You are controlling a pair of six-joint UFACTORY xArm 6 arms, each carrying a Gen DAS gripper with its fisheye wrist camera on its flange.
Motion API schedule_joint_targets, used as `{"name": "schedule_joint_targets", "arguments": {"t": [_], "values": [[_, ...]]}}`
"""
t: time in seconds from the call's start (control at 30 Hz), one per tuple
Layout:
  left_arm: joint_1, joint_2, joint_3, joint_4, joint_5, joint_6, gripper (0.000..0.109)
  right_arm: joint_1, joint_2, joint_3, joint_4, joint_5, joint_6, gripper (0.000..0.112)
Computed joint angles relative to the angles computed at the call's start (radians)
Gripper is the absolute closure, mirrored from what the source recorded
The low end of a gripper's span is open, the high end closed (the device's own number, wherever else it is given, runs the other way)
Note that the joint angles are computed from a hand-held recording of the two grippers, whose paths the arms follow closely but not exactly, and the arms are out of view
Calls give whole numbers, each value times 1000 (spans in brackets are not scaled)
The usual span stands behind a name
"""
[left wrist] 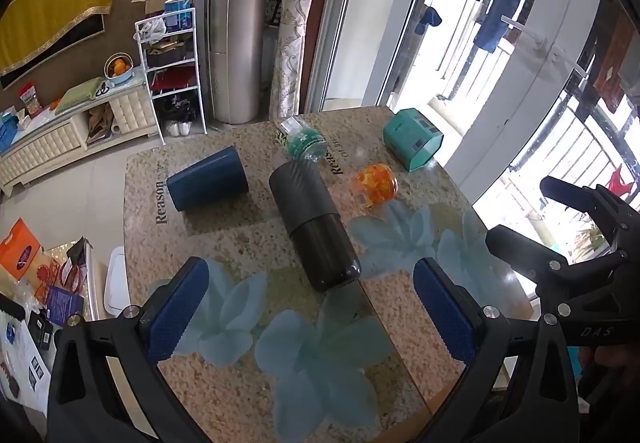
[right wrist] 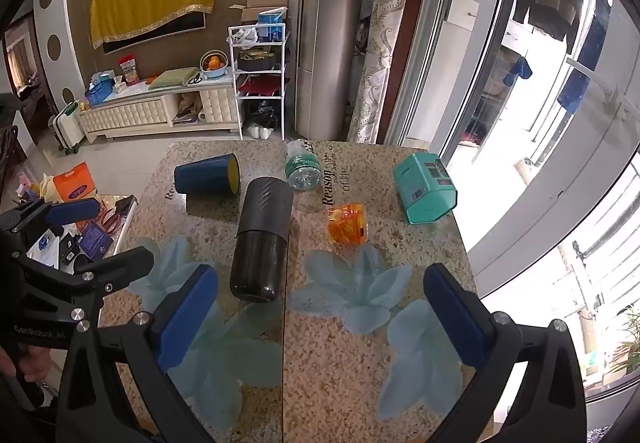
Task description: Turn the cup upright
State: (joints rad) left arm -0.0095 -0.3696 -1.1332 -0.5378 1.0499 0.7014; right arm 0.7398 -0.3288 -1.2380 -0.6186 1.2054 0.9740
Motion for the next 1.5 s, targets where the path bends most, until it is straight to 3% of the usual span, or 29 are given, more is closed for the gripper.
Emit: {"name": "schedule_joint_targets", "arguments": {"t": [1.5], "values": [[35, -27, 13, -19, 46, 53, 6, 27, -20, 28, -2, -6, 55, 9]]}}
